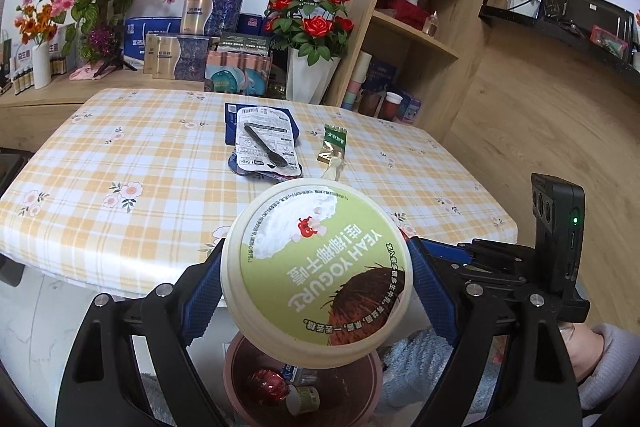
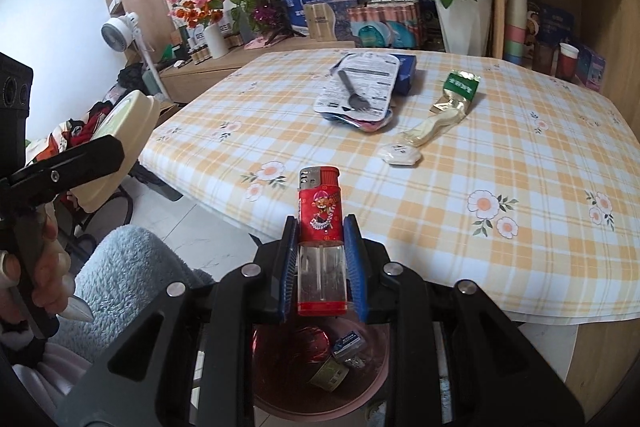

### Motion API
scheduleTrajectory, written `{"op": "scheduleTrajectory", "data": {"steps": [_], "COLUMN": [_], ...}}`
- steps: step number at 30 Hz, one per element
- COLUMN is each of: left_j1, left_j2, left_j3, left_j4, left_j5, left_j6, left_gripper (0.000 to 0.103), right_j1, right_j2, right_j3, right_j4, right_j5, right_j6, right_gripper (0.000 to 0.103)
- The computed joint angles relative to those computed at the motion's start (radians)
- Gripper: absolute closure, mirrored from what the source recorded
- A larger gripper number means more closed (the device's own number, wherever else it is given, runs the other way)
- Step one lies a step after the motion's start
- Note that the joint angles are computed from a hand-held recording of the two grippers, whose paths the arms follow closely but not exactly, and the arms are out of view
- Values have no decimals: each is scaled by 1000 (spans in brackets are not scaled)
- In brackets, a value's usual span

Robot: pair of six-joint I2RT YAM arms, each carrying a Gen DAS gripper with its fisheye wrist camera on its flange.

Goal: Collect trash
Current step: 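Open both grippers to drop the lid and lighter into the bin, then reach the right gripper to the clear plastic fork and grasp it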

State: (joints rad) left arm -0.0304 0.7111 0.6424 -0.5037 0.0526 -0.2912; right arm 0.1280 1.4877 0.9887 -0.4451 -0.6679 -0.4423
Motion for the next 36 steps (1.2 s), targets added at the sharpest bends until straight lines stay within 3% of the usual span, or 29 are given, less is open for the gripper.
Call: {"op": "scheduleTrajectory", "data": {"steps": [2, 4, 8, 10, 13, 24, 27, 31, 36], "left_j1": [-2, 5, 6, -8, -18, -96, -113, -148, -167], "left_j2": [-16, -28, -29, -26, -16, 53, 78, 104, 117], "left_j3": [-1, -3, -4, -8, -17, -41, -37, -26, -17], "left_j4": [-7, -13, -14, -12, -6, 16, 19, 30, 30], "left_j5": [-3, 2, 6, -4, -7, -44, -38, -61, -114], "left_j6": [-3, -5, -5, -8, -7, -4, -1, 7, 4], "left_gripper": [20, 20, 20, 20, 20, 19, 18, 7, 6], "right_j1": [-2, -7, -21, -32, -58, -103, -114, -110, -110], "right_j2": [-17, -41, -61, -76, -82, -83, -69, -63, -74], "right_j3": [-4, -16, -21, -35, -38, -60, -53, -54, -64], "right_j4": [-6, 12, 54, 107, 166, 316, 309, 313, 319], "right_j5": [-15, -23, -22, -13, -9, 49, 28, 37, 36], "right_j6": [1, 17, 53, 93, 153, 260, 257, 243, 236], "right_gripper": [70, 48, 30, 10, 6, 6, 6, 6, 6]}}
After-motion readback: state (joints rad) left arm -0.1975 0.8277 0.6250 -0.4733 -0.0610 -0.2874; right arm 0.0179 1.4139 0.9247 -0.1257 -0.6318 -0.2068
